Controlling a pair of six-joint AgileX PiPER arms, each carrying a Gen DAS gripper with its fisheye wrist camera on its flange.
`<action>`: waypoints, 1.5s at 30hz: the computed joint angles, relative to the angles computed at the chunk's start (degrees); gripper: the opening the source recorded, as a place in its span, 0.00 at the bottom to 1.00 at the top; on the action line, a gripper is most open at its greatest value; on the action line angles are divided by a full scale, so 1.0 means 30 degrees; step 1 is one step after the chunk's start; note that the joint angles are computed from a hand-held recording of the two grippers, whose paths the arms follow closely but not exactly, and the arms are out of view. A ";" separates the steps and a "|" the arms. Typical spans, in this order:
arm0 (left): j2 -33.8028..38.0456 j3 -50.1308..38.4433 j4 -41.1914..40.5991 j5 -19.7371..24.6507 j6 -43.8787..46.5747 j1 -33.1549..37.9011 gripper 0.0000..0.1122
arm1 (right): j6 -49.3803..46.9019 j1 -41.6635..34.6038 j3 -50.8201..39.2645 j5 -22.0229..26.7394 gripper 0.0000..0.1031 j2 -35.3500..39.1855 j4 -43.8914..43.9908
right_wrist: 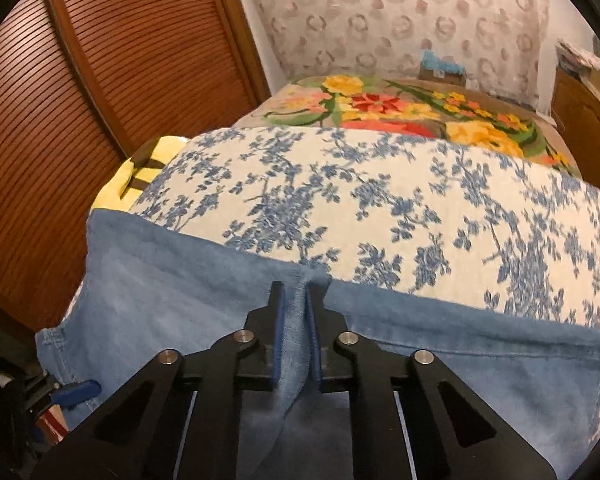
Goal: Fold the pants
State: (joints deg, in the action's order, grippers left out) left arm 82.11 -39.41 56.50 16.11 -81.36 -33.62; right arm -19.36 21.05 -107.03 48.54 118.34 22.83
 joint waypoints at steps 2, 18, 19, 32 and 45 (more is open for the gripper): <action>-0.0053 0.0095 0.0167 -0.0105 -0.0123 0.0065 0.39 | -0.0365 0.0148 0.0070 -0.0243 0.03 -0.0167 -0.0096; -0.0396 -0.0128 -0.0712 0.0566 0.0772 -0.0329 0.39 | 0.0705 0.1644 -0.0253 -0.2237 0.00 -0.0755 -0.3092; -0.0419 -0.0143 -0.0754 0.0595 0.0774 -0.0365 0.39 | 0.0689 0.1447 -0.0137 -0.2150 0.00 -0.0720 -0.2868; -0.0423 -0.1195 -0.0710 0.1305 0.0943 -0.1420 0.39 | -0.4498 -0.2203 0.8405 -0.3928 0.34 -0.6737 0.0626; 0.1924 -0.3918 -0.1921 0.1772 0.2201 -0.2607 0.39 | -1.1088 -0.9747 1.5647 -0.4077 0.38 -1.1611 0.3911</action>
